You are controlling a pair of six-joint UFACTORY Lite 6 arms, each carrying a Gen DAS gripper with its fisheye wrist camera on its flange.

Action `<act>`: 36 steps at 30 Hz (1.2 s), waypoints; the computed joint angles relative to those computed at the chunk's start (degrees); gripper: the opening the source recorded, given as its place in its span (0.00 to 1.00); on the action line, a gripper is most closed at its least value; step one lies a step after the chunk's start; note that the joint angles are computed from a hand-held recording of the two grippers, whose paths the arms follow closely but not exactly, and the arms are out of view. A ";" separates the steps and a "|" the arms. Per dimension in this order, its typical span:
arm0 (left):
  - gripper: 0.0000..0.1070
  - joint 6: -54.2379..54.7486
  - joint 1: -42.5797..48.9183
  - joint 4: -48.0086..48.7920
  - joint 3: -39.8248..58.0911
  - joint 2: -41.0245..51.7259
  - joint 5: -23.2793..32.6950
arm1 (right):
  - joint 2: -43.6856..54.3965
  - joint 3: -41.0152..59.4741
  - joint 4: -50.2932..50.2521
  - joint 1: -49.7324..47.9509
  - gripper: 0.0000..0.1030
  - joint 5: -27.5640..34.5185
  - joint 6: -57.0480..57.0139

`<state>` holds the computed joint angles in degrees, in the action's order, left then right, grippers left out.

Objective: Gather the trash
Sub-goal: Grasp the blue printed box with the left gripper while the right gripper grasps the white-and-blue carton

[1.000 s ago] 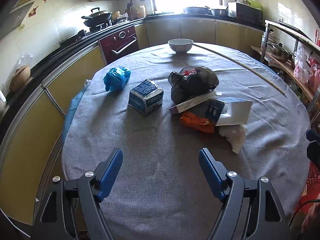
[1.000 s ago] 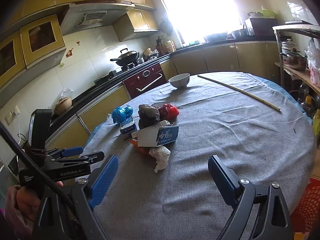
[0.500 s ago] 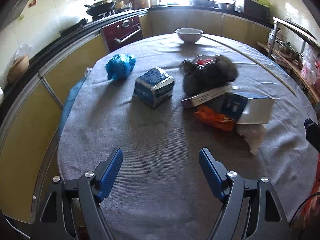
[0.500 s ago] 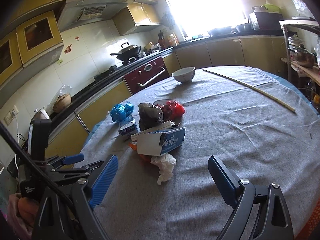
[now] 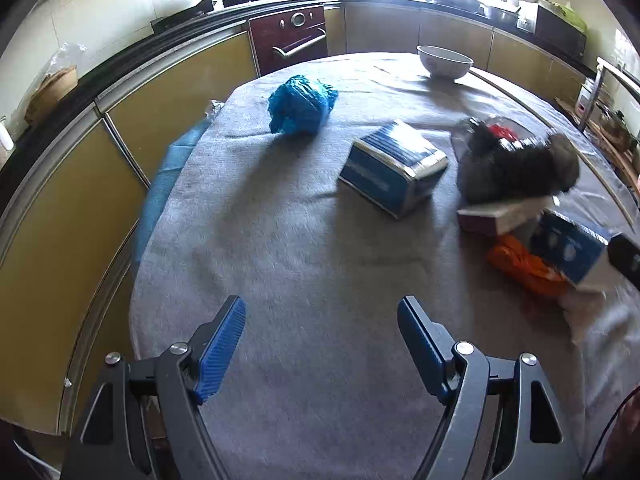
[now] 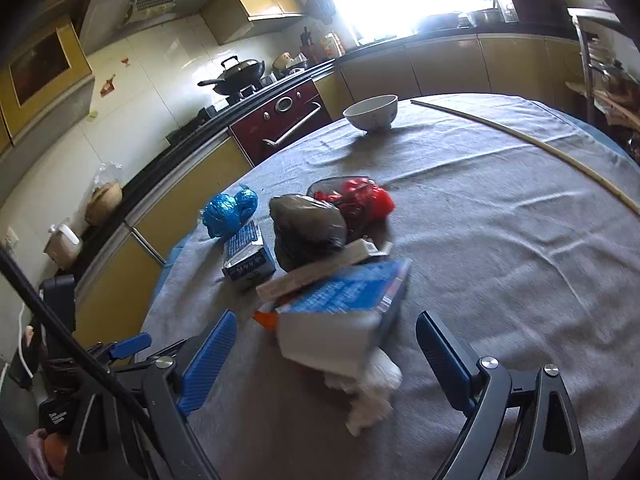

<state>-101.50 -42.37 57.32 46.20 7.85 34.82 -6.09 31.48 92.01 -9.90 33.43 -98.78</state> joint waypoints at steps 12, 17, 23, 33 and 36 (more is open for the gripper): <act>0.75 44.10 20.25 -39.24 23.48 12.81 -13.75 | 4.28 1.78 8.74 5.98 0.64 -9.82 -1.43; 0.75 50.62 21.75 -49.52 42.72 27.88 -5.05 | 1.67 -0.90 8.36 2.62 0.61 -6.65 -4.64; 0.75 49.14 20.97 -50.45 58.72 39.90 4.60 | -3.40 -4.96 6.56 -3.16 0.61 -1.74 -8.05; 0.67 46.46 19.13 -49.54 58.55 42.94 2.97 | -8.02 -8.85 -1.92 -16.03 0.61 8.04 -7.45; 0.58 44.71 17.91 -45.87 55.30 40.74 1.92 | -8.87 -9.18 -4.61 -19.46 0.61 10.33 -6.17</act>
